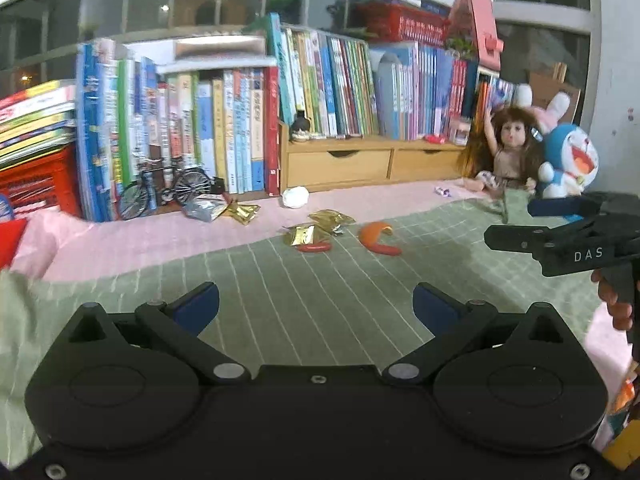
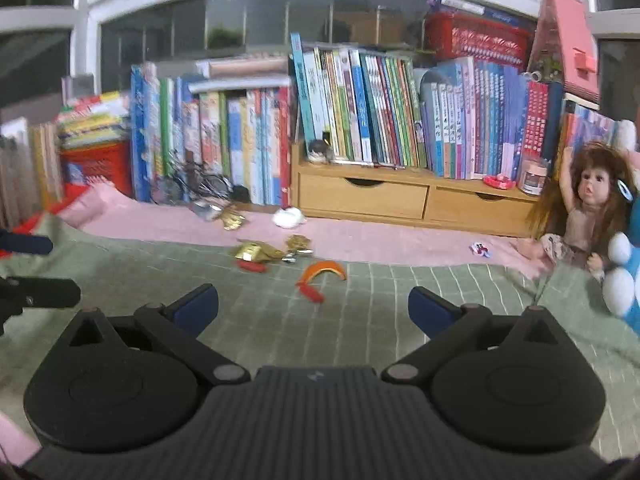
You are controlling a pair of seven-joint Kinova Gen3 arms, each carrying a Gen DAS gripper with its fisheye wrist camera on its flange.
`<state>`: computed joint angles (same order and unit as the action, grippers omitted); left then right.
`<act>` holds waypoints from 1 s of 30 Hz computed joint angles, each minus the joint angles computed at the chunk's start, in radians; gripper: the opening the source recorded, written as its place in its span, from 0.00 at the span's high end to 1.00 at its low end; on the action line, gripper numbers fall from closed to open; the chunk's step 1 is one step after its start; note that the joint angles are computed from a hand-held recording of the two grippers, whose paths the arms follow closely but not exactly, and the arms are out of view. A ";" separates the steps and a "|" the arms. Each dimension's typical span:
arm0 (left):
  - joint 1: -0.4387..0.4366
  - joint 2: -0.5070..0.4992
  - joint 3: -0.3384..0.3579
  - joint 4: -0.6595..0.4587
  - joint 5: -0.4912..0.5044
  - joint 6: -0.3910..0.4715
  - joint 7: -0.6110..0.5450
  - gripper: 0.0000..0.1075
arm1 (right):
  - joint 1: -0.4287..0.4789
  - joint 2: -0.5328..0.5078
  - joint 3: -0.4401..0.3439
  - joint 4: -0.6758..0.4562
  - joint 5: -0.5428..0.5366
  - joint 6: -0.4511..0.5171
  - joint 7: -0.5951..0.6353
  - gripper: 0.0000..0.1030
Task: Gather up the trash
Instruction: 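Raise both empty tools back over the bed toward the remaining trash, then grasp the gold foil wrapper with the left tool while the right tool grasps the orange peel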
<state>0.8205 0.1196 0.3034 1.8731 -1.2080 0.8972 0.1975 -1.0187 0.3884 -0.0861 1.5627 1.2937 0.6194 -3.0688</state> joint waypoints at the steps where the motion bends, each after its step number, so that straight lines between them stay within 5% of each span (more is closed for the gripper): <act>1: -0.021 0.013 -0.024 -0.008 0.008 -0.040 -0.022 0.04 | 0.044 0.021 -0.022 -0.027 -0.019 -0.026 0.041 0.00; 5: -0.056 0.074 -0.154 -0.059 0.053 -0.151 0.039 0.04 | 0.211 0.116 -0.159 -0.155 -0.105 -0.050 0.203 0.00; 9: -0.228 0.127 -0.098 -0.092 0.091 -0.298 -0.008 0.04 | 0.227 0.189 -0.118 -0.253 -0.249 -0.076 0.366 0.00; 11: -0.262 0.176 -0.083 -0.134 0.086 -0.298 -0.089 0.05 | 0.252 0.223 -0.115 -0.293 -0.327 -0.112 0.447 0.00; 15: -0.220 0.237 -0.176 -0.205 0.164 -0.353 -0.244 0.05 | 0.221 0.298 -0.024 -0.394 -0.475 -0.122 0.562 0.12; 21: -0.185 0.288 -0.275 -0.249 0.219 -0.444 -0.268 0.05 | 0.275 0.382 -0.086 -0.518 -0.608 -0.112 0.787 0.16; 25: -0.153 0.321 -0.328 -0.281 0.257 -0.457 -0.280 0.05 | 0.240 0.420 -0.036 -0.572 -0.645 -0.082 0.831 0.33; 30: -0.147 0.369 -0.345 -0.332 0.325 -0.470 -0.398 0.05 | 0.237 0.410 0.008 -0.517 -0.712 -0.183 0.834 0.54</act>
